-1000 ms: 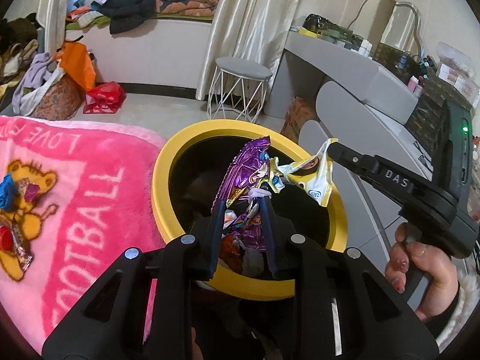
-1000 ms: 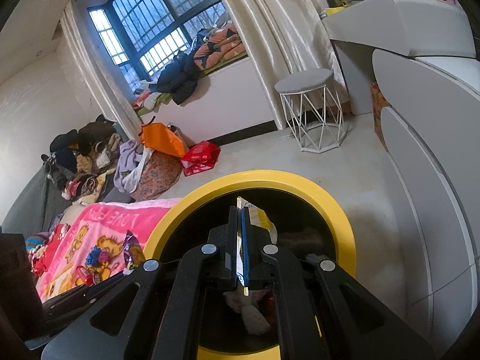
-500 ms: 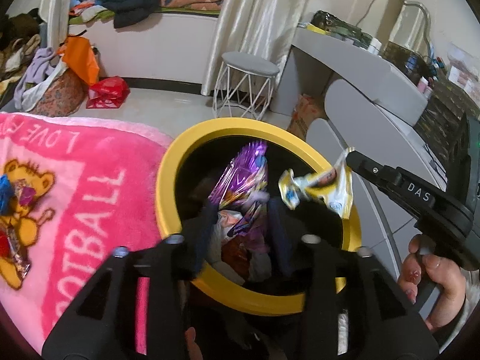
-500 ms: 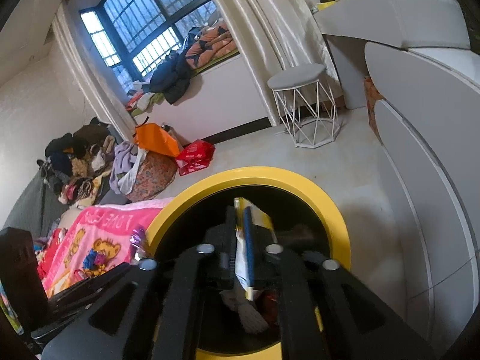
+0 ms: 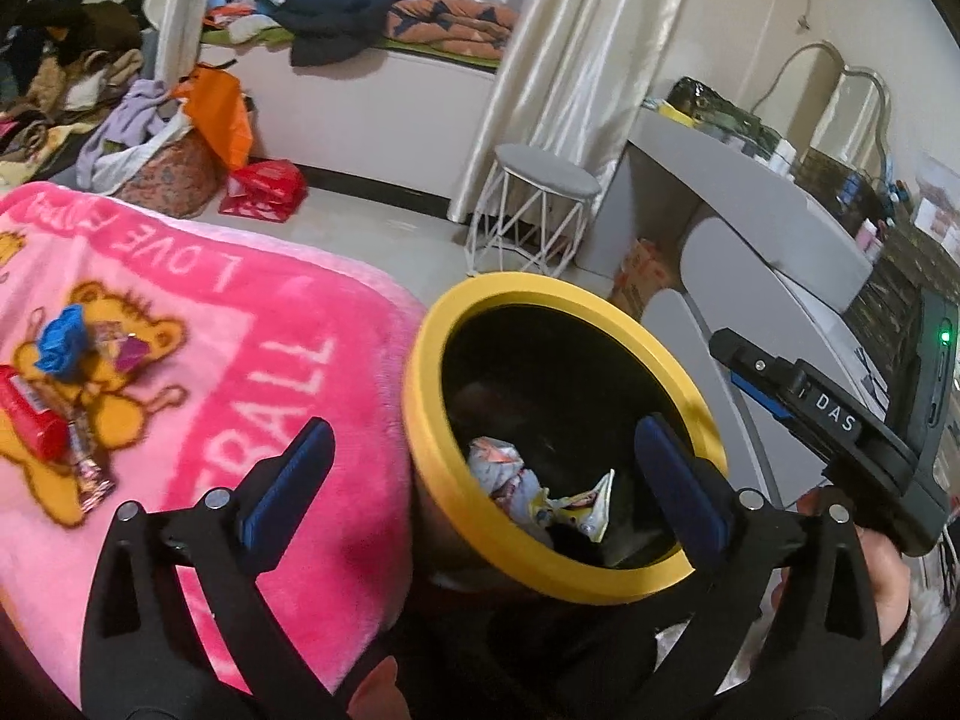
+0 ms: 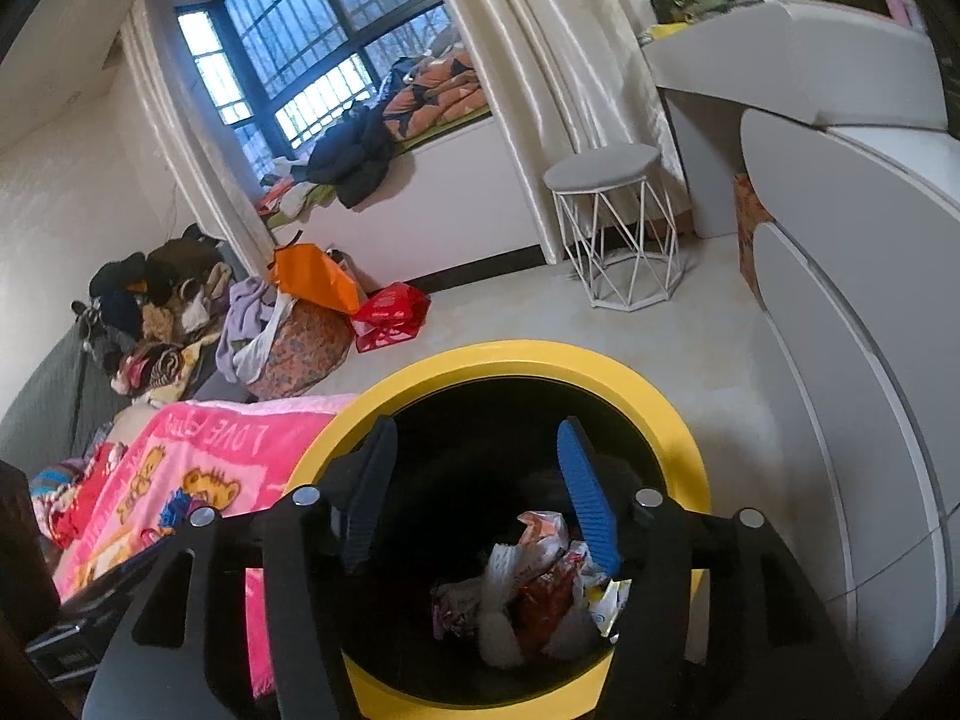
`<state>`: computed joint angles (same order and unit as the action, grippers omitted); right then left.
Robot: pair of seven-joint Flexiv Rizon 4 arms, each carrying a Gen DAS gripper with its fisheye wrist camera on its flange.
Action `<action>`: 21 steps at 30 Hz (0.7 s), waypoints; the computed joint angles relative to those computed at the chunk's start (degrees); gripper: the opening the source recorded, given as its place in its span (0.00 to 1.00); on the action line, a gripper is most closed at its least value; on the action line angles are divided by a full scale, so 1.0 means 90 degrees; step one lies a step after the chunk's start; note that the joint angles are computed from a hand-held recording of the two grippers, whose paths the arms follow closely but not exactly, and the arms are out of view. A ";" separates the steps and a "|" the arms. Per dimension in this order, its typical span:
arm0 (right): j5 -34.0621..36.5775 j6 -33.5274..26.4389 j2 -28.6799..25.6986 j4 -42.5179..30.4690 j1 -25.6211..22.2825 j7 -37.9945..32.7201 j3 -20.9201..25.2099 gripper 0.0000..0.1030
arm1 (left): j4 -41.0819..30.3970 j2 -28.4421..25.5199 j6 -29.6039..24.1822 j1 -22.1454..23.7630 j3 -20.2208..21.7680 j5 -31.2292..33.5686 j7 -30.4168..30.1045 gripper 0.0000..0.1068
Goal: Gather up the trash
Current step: 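Open both tools above the bin to drop the wrappers, then move both open tools back to the remaining trash on the blanket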
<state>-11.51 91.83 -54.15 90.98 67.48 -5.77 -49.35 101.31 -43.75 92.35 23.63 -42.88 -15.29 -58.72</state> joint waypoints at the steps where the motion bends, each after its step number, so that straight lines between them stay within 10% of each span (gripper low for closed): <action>1: -0.0019 -0.0003 0.0002 -0.0014 -0.0002 -0.0023 0.0001 0.54 | 0.0061 0.0033 0.0081 0.0038 -0.0010 0.0005 -0.0020 0.86; 21: -0.0663 -0.0093 0.0011 -0.0669 -0.0155 -0.0611 0.0355 0.64 | 0.0629 0.0231 0.0576 0.1003 -0.0423 0.0783 -0.0847 0.86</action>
<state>-17.48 91.00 -54.05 84.96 66.08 -11.27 -46.15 106.97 -41.67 97.53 32.66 -46.68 -8.24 -66.34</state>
